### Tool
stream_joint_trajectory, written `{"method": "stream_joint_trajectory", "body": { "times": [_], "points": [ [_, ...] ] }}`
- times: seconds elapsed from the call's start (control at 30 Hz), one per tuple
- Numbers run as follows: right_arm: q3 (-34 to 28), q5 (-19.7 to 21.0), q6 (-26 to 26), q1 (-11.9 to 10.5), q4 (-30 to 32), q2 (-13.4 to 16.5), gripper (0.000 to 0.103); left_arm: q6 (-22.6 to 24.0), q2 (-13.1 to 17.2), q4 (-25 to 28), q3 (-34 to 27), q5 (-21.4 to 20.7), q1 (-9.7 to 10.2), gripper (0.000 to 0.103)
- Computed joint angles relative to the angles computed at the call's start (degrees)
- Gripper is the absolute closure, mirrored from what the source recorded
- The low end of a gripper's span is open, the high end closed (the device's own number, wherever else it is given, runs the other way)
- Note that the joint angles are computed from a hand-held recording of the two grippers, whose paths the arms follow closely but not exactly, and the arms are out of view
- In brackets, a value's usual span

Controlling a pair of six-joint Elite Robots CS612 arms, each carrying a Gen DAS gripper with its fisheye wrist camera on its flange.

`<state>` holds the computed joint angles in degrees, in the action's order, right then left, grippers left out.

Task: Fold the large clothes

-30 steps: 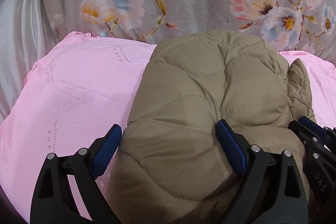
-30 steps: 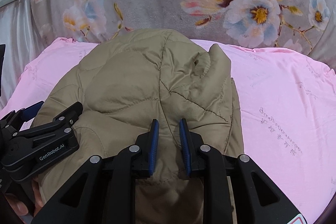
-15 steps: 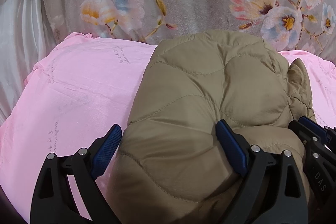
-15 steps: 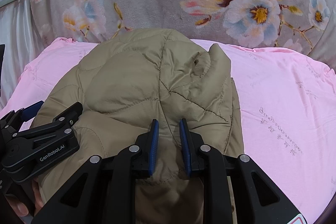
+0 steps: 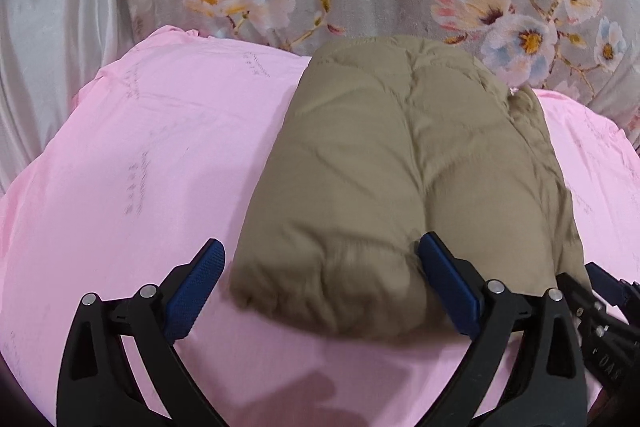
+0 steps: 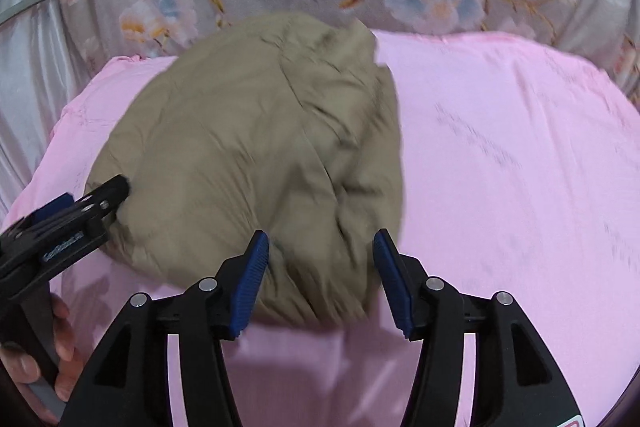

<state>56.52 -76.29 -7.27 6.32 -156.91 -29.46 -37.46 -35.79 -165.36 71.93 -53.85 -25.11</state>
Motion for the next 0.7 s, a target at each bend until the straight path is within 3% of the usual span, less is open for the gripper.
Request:
{"method": "stream_joint_trajectory", "body": {
  "times": [0.1, 0.2, 0.27, 0.4, 0.7],
  "points": [
    [5.9, -2.9, -0.9, -0.2, -2.1, -3.0, 0.049, 0.4, -1.8, 1.2, 3.3, 1.8, -1.63, 0.008],
    [12.2, -2.9, -2.1, -0.6, -4.3, -6.1, 0.045, 0.5, -3.5, 0.9, 6.7, 4.4, -3.56, 0.005],
    [16.2, -2.4, -2.8, -0.8, -7.1, -8.0, 0.033, -0.4, -4.5, 1.1, 8.5, 5.0, -4.55, 0.005],
    [23.6, -2.9, -3.9, -0.9, -16.4, -11.2, 0.021, -4.1, -6.6, 2.4, 12.3, 5.7, -6.40, 0.005],
    [28.6, -1.1, -1.1, -1.9, -24.7, -13.1, 0.017, -7.5, -8.7, 1.1, 16.8, 10.0, -9.10, 0.005]
  ]
}}
